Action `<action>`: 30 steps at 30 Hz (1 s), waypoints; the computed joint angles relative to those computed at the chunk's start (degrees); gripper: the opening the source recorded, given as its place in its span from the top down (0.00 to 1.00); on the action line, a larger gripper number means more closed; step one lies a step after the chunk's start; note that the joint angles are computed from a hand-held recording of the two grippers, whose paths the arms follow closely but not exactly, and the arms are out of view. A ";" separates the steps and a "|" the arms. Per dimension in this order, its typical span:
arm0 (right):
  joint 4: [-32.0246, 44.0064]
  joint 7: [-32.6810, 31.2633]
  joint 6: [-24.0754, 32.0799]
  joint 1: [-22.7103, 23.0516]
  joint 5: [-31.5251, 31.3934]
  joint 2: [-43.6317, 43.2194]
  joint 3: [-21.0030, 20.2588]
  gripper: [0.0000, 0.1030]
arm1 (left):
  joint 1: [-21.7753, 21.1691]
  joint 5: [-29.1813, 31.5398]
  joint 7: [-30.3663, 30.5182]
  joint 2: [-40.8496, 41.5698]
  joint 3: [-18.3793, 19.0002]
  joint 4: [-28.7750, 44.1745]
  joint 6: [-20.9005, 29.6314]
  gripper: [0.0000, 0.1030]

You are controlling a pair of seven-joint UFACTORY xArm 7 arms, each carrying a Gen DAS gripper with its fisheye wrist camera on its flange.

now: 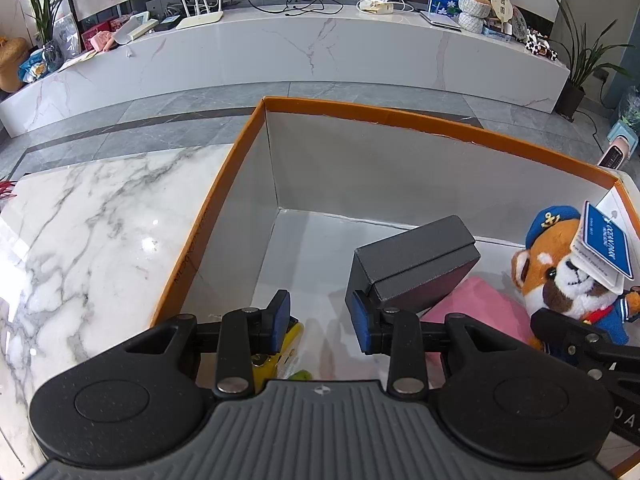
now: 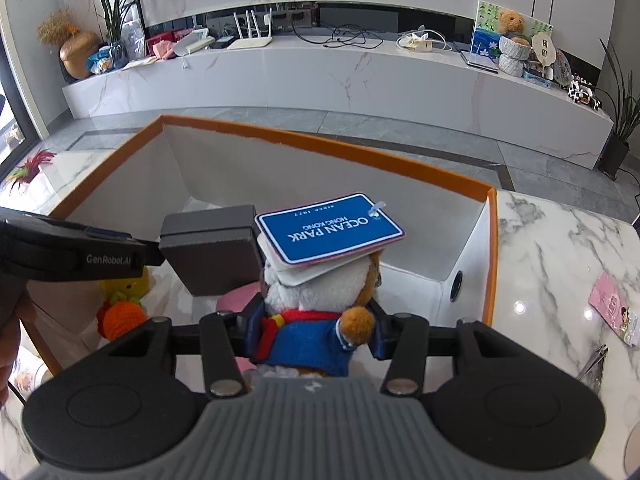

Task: Organize objects
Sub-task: 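Lower the tape measure into the box with the left tool while the right tool lowers the raccoon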

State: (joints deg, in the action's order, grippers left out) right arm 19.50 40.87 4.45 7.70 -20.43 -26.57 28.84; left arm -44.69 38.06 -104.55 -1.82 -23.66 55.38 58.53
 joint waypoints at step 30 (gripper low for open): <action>2.22 0.97 5.66 3.52 -4.72 1.56 -1.22 0.29 | -0.69 0.29 0.81 1.00 0.38 0.91 0.67 0.62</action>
